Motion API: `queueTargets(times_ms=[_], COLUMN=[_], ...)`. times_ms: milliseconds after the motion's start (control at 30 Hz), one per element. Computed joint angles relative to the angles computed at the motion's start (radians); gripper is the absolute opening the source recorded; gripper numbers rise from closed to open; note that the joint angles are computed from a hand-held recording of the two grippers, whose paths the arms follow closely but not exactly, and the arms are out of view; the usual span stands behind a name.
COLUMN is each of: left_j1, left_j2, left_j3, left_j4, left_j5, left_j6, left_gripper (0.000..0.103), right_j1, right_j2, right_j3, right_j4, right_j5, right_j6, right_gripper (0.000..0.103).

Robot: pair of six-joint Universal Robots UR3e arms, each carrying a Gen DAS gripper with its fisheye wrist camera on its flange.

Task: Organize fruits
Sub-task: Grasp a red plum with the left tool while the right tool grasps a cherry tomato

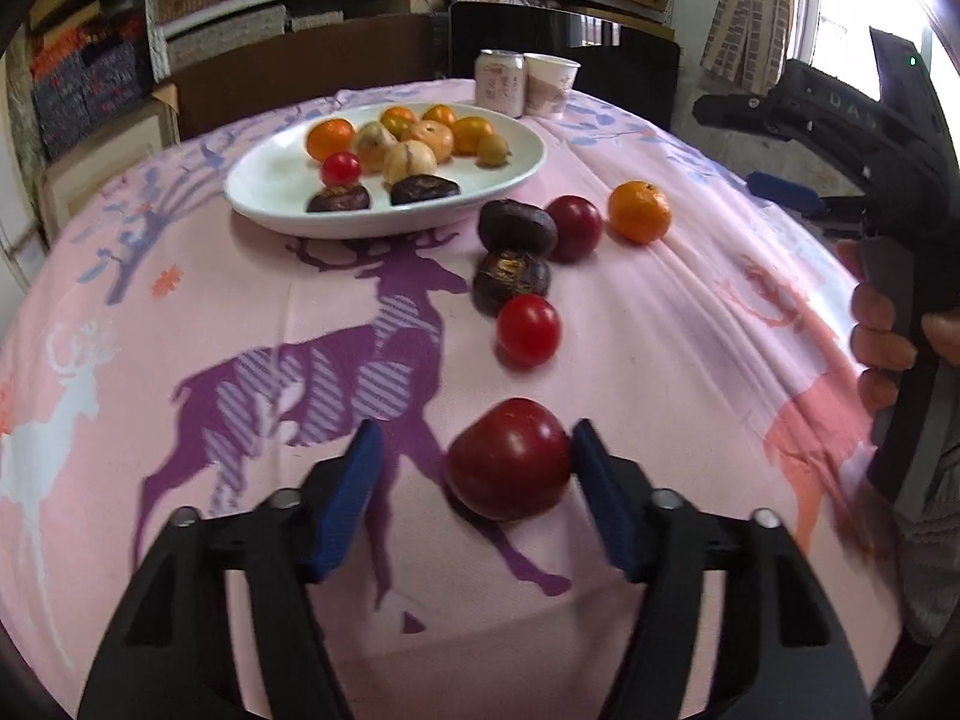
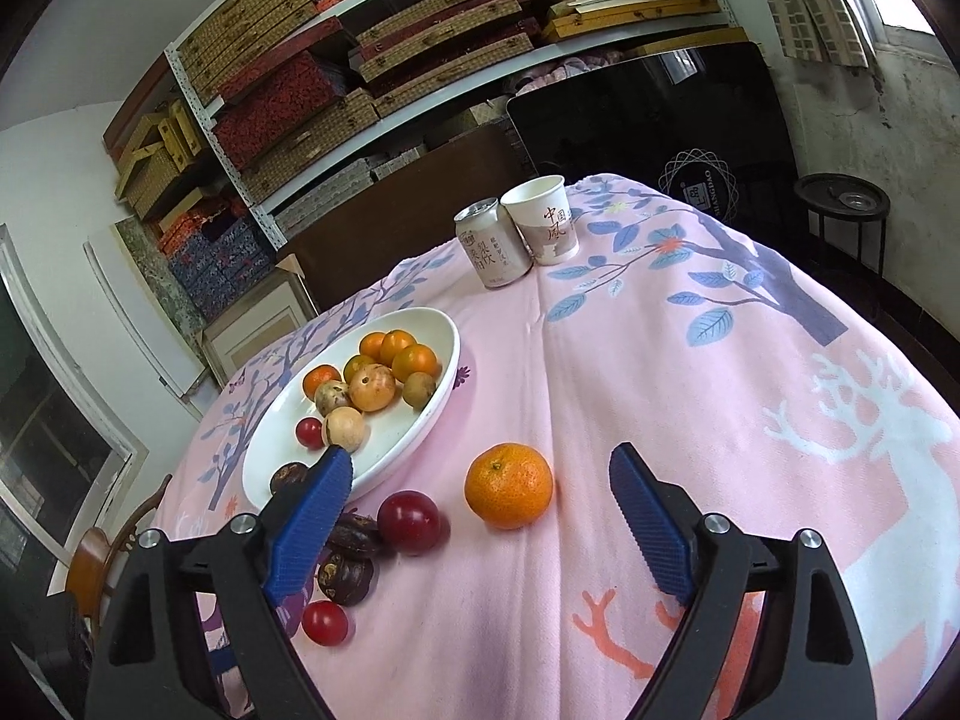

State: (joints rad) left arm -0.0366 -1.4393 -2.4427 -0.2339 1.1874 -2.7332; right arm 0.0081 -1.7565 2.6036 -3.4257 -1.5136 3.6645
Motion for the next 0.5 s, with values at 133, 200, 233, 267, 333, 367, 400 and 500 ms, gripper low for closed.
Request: queueTargets(times_ms=[133,200,233,267,333,367,400,500], left_j1=[-0.037,-0.058,-0.058,-0.051,-0.038,-0.03,-0.02,0.047], left_j2=[-0.031,-0.044,-0.042,-0.039,-0.029,-0.021,-0.01,0.02], left_j3=[0.016,0.019,0.019,0.019,0.018,0.013,0.003,-0.018], left_j4=[0.021,0.036,0.036,0.028,0.016,0.022,0.044,0.098], left_j5=[0.022,0.036,0.036,0.026,0.013,0.012,0.016,0.021], left_j6=[0.012,0.017,0.019,0.022,0.022,0.018,0.012,-0.029], left_gripper=[0.048,0.041,0.041,0.041,0.041,0.041,0.041,0.041], right_j1=[0.019,0.032,0.034,0.04,0.05,0.053,0.057,0.103], right_j2=[0.009,0.02,0.021,0.027,0.036,0.038,0.042,0.071], right_j3=[-0.01,-0.018,-0.019,-0.024,-0.031,-0.036,-0.04,-0.067], right_j4=[0.003,0.004,0.007,0.012,0.017,0.025,0.031,0.048], right_j5=[-0.014,-0.026,-0.027,-0.031,-0.034,-0.031,-0.025,-0.014], right_j6=[-0.005,-0.009,-0.013,-0.015,-0.019,-0.026,-0.033,-0.061], right_gripper=[0.088,0.088,0.088,0.088,0.088,0.088,0.088,0.088])
